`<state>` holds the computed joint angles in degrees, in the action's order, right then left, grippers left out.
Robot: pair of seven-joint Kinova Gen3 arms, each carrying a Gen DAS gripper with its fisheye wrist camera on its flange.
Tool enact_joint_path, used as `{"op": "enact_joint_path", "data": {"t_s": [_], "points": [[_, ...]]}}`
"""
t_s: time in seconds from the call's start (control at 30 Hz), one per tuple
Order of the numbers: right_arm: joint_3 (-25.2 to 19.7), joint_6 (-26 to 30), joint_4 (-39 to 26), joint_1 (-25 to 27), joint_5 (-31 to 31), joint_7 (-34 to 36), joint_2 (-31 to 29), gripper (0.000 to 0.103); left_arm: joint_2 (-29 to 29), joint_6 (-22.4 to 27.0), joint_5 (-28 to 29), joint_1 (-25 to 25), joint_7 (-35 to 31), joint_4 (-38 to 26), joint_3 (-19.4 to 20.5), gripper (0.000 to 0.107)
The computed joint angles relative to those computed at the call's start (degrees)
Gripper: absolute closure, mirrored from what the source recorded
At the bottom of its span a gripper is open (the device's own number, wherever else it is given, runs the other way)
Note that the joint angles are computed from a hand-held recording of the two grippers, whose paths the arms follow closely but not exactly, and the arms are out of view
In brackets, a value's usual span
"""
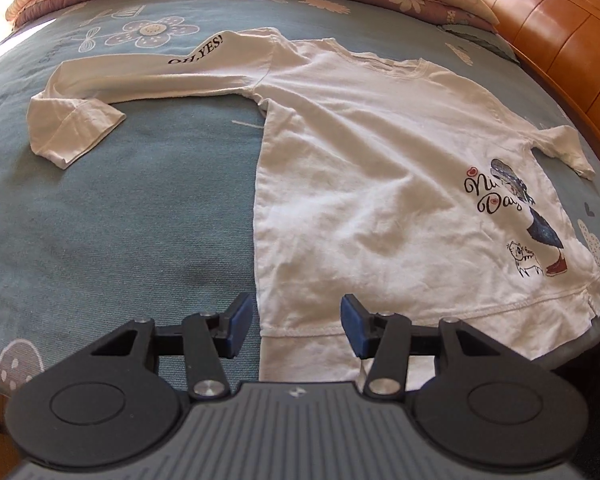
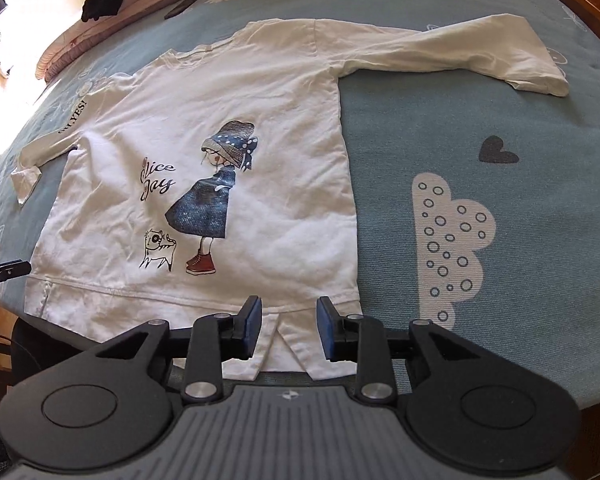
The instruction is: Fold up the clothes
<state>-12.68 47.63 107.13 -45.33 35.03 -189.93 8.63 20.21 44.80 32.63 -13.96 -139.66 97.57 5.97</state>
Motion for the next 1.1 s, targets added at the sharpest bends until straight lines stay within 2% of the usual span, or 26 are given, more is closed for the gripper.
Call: {"op": "enact_joint_path", "data": {"t_s": [0.07,0.23,0.3,0.4,0.5,0.53,0.63,0.67,0.9,0.97,1.03,1.1], "points": [[-0.08,0.63,-0.47,-1.26,3.19,-0.85,0.87,0.069,0.84,1.13,-0.01,-0.39,1.28,-0.44,-0.48,0.059],[-0.24,3.82,-4.22,-3.34,5.73,4.15,3.17,0.064,2.11,4.9,-0.54,-1.26,0.78,-1.68,-0.06,0.059],[0.02,5.15,-5.57,-4.24,6.31,5.78,3.99,0.064,3.4,7.6,0.49,-2.12,1.5,-2.61,0.08,0.059],[0.39,4.47,-6.17,-4.63,6.01,7.49,4.25,0.064,3.74,8.93,3.39,-3.97,0.4,-1.84,0.12,0.059],[0.81,5.08,-6.82,-5.31,5.95,8.26,4.81,0.064,4.36,11.89,6.19,-6.3,-1.17,-1.52,0.05,0.063],[1.0,5.06,-6.89,-5.45,5.94,8.16,4.95,0.064,4.29,12.11,6.54,-6.7,-1.46,-1.24,0.07,0.067],[1.47,4.43,-7.11,-5.45,5.56,7.91,5.32,0.064,3.12,9.81,5.26,-4.9,-0.04,-0.44,-1.47,0.105],[1.58,4.55,-7.38,-5.53,5.46,8.05,5.51,0.064,3.0,9.8,5.11,-4.82,0.36,-0.63,-1.6,0.107],[1.92,6.44,-9.4,-6.63,5.78,10.04,6.29,0.063,-0.55,13.73,13.32,-10.43,-7.03,-1.01,-1.55,0.107],[1.89,6.74,-9.97,-6.71,5.68,11.3,6.65,0.063,-1.2,13.07,12.25,-9.3,-7.15,-1.21,-2.82,0.106],[1.89,7.37,-10.98,-6.89,5.46,13.13,7.41,0.063,-0.83,11.98,8.25,-7.07,-5.43,-1.74,-3.78,0.103],[1.88,8.61,-12.61,-7.33,5.26,15.87,8.49,0.063,-1.73,8.62,3.94,-4.67,-5.13,-0.57,-4.08,0.103]]}}
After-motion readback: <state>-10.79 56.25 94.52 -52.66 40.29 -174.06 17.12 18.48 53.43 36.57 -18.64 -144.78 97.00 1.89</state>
